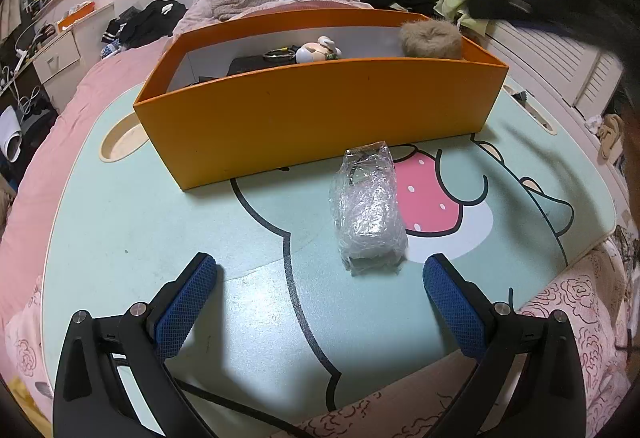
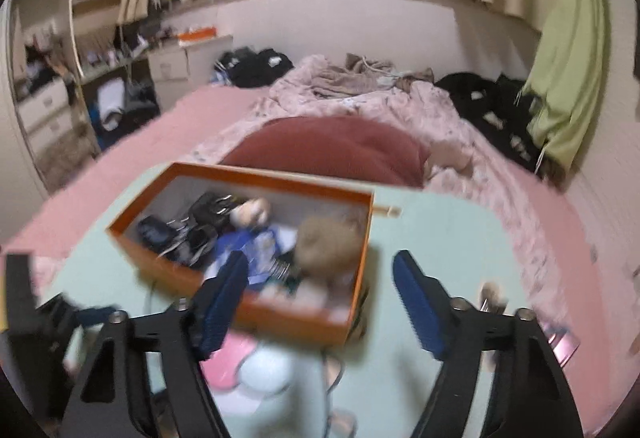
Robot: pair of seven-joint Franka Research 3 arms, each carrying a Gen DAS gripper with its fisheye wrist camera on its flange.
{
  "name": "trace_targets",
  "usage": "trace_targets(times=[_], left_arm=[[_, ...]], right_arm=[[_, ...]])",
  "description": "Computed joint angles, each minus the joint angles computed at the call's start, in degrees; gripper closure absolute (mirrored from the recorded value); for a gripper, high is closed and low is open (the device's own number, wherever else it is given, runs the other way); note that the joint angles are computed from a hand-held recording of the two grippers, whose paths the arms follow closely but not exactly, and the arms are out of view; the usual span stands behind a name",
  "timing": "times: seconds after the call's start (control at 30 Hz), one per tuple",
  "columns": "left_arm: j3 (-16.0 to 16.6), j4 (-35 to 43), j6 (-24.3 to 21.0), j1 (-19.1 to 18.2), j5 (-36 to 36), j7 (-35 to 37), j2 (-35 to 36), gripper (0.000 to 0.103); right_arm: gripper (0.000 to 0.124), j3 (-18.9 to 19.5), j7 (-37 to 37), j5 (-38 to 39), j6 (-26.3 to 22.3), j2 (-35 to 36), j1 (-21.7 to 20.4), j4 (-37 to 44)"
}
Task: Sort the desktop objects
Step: 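Grasp the fluffy beige pompom in the box with the right gripper, set it on the table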
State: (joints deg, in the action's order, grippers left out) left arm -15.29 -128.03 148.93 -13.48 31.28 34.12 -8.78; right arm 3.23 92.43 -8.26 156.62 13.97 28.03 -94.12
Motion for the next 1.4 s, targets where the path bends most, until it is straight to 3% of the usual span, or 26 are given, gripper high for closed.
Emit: trace_targets(times=[0.13,0.23,0.3,0.5,0.7,0.73,0.8,0.97,1.07,1.17,1.2,1.27,1.3,1.4], left_arm=[[0.07,-0.09,0.07,-0.02,-0.1,0.16,-0.08,0.0],[0.12,-0.11,0.21,0.04,-0.13,0.28,-0.03,0.0],[0.14,-0.11,0.35,0.09,-0.08,0.29,0.05,0.0],[0.17,-0.37,0.56,0.14,-0.08,0.3,-0.08,0.0],[0.12,-0.63,0.61,0.15,-0.17,0.38,-0.32,0.0],[0.11,-0.65,0.62,0.15,-0.18,0.37,-0.34,0.0],[0.12,-0.72,0.7,0.19,-0.14,0.39,-0.36,0.0],[0.13,-0.91,0.84,0.22,-0.22,0.5,-0.48,0.0],[0.12,-1.0,0.92,0.25,-0.23,0.51,-0.52,0.0],[0.12,-1.09,1.01,0.27,-0.24,0.54,-0.57,0.0],[0.12,-1.11,1.04,0.29,-0.23,0.55,-0.56,0.0],[0.14,-1.19,1.1,0.3,-0.26,0.61,-0.62,0.0],[0.17,-1.21,1.26,0.38,-0.17,0.59,-0.52,0.0],[0.14,-1.27,1.2,0.35,-0.25,0.63,-0.64,0.0]], right_arm=[[0.067,-1.18,1.3,-1.86,-8.21,6.64,1.62,9.58],[0.07,-5.24,7.25,-10.84,-10.86,9.01,5.67,11.75],[0.077,-5.55,8.85,-12.4,-12.49,10.2,5.73,12.68],[0.083,-0.65,4.33,-0.4,-8.58,8.08,-0.36,9.23],[0.1,-0.19,2.86,5.43,-2.09,5.46,-1.56,5.38],[0.113,-0.05,2.18,5.98,-1.36,5.07,-1.75,5.06],[0.122,2.01,-1.55,10.89,-1.03,4.18,-3.7,4.58],[0.122,6.65,-12.9,26.22,1.95,0.0,-8.35,0.5],[0.122,6.83,-17.52,31.69,2.51,-2.05,-8.78,-1.09],[0.121,7.03,-22.13,36.09,-1.8,-2.07,-9.27,0.67],[0.12,6.48,-21.93,35.18,-4.31,-1.52,-8.74,1.94],[0.097,4.71,-18.5,29.43,-5.99,-0.24,-6.26,3.63],[0.092,4.18,-17.4,27.23,-6.1,0.27,-5.36,4.08],[0.089,2.97,-14.05,20.61,-8.76,3.18,-2.73,7.58]])
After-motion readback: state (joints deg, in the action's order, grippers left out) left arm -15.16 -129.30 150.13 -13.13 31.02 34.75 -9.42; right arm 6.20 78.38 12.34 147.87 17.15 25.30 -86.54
